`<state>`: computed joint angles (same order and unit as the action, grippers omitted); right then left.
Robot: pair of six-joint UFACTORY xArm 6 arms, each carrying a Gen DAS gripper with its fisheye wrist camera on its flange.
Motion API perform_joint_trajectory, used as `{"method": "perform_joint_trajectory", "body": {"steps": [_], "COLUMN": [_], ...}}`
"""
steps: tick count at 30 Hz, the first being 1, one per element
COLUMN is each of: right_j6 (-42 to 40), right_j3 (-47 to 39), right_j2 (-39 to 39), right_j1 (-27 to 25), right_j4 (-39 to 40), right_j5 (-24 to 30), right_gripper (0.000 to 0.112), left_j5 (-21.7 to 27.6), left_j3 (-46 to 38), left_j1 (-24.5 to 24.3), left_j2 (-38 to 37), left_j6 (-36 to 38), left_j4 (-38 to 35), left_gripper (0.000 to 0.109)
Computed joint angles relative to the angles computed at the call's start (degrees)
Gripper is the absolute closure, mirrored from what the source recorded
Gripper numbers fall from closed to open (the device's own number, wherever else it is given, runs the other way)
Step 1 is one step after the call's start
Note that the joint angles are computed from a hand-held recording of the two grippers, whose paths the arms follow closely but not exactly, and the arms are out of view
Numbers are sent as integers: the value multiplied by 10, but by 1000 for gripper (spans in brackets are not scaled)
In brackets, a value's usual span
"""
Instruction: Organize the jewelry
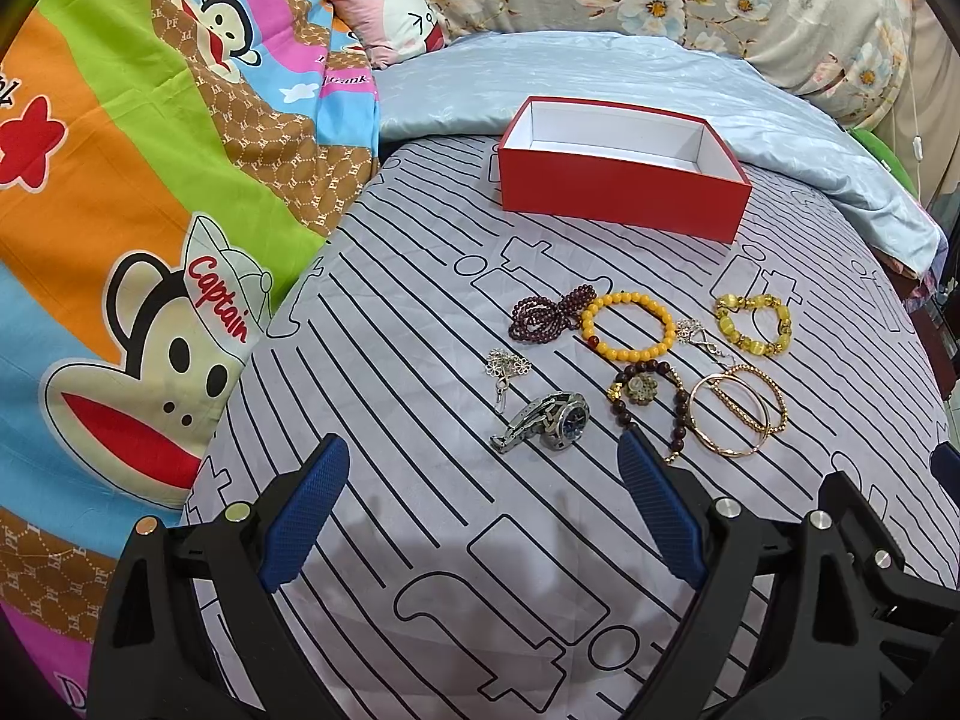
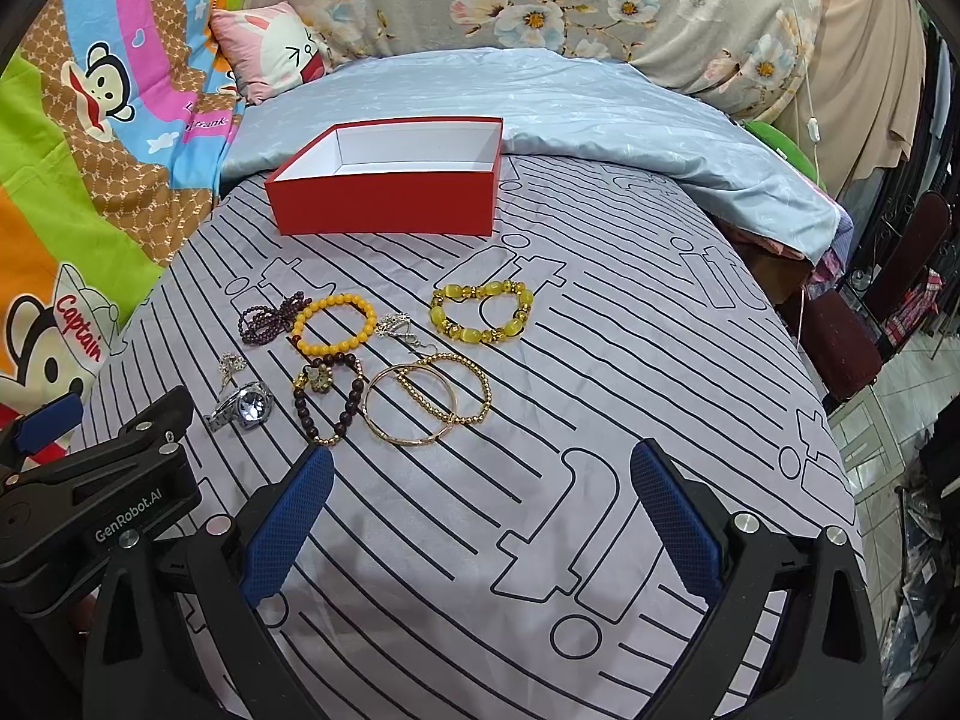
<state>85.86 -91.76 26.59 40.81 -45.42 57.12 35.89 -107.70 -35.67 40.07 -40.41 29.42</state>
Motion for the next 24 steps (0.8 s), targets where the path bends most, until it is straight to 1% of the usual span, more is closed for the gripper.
{"method": "perform_joint_trajectory", "body": {"steps": [19,24], "right_j6": [0,0], "right_j3": [1,0], "right_j2": [0,2], "right_j1": [-1,-2], "right_j4": [1,3], "right_j5": [-2,-4], "right_gripper": [14,14], "left_j5": [0,5], "left_j3": [6,-4], "left_j1": [1,0], "left_j2": [-4,3], "left_j6": [1,4], "left_j4": [-3,-7], "left_gripper": [20,20]}}
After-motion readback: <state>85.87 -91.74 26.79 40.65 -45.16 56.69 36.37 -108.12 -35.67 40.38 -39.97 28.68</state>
